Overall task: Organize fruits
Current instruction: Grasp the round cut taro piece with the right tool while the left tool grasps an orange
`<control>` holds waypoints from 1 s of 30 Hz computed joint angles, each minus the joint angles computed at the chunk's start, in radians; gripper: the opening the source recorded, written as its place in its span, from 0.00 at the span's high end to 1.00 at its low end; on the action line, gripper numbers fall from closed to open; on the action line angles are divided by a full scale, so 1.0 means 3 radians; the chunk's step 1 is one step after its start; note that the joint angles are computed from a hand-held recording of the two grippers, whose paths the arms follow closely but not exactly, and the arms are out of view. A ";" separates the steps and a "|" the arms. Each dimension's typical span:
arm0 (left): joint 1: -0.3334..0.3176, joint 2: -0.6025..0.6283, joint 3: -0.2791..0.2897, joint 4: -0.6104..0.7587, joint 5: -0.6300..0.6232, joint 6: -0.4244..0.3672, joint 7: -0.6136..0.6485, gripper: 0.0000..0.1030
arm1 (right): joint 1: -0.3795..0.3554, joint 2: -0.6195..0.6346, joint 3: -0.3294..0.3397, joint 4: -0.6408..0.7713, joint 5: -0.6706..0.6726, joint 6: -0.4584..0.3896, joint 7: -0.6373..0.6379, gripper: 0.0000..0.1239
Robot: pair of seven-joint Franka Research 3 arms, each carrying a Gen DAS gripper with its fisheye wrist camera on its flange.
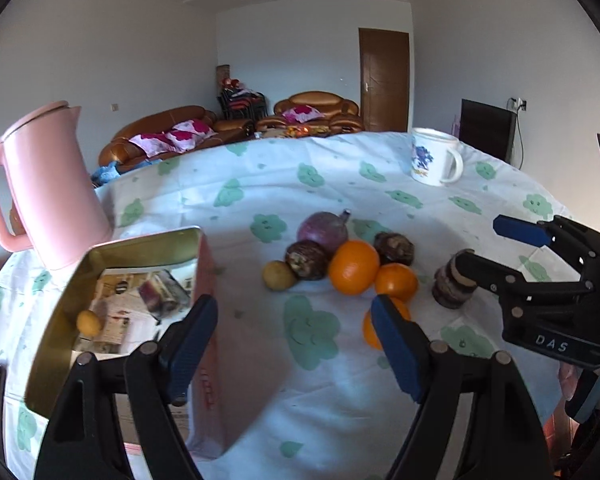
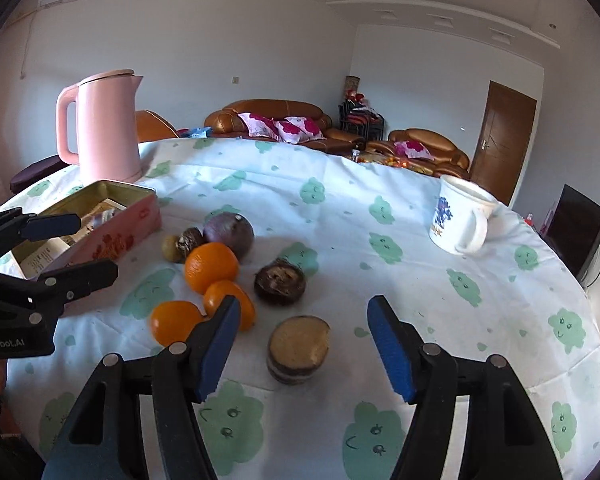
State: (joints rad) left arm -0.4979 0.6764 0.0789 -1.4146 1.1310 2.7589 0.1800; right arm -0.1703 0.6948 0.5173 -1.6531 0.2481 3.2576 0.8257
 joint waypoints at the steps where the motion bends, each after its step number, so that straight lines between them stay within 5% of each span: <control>1: 0.0055 0.0047 -0.0075 0.0053 -0.0094 0.0039 0.0126 0.21 | 0.0009 0.0006 -0.0023 0.0016 0.0013 -0.0033 0.0020 0.46; 5: 0.0102 0.0211 -0.0173 0.0237 -0.0425 0.0082 0.0451 0.21 | -0.0113 0.0058 0.0093 0.0051 0.0119 -0.0182 -0.0021 0.46; 16: 0.0125 0.0635 -0.0344 0.0778 -0.1377 -0.0115 0.1528 0.24 | 0.0230 0.0044 -0.0318 0.0206 0.0504 -0.0437 -0.0148 0.46; 21: 0.0215 0.0688 -0.0433 0.0809 -0.1791 -0.0073 0.1784 0.25 | 0.0208 0.0061 -0.0291 0.0272 0.0714 -0.0578 -0.0317 0.48; 23: 0.0184 0.0715 -0.0412 0.0856 -0.1854 -0.0117 0.1868 0.31 | 0.0273 0.0060 -0.0374 0.0321 0.0772 -0.0691 -0.0340 0.53; 25: 0.0187 0.0779 -0.0456 0.0964 -0.1945 -0.0223 0.2029 0.48 | 0.0285 0.0065 -0.0401 0.0371 0.0854 -0.0815 -0.0387 0.54; 30: 0.0158 0.0813 -0.0432 0.1016 -0.2071 -0.0252 0.2159 0.62 | 0.0324 0.0055 -0.0451 0.0418 0.1056 -0.0962 -0.0580 0.61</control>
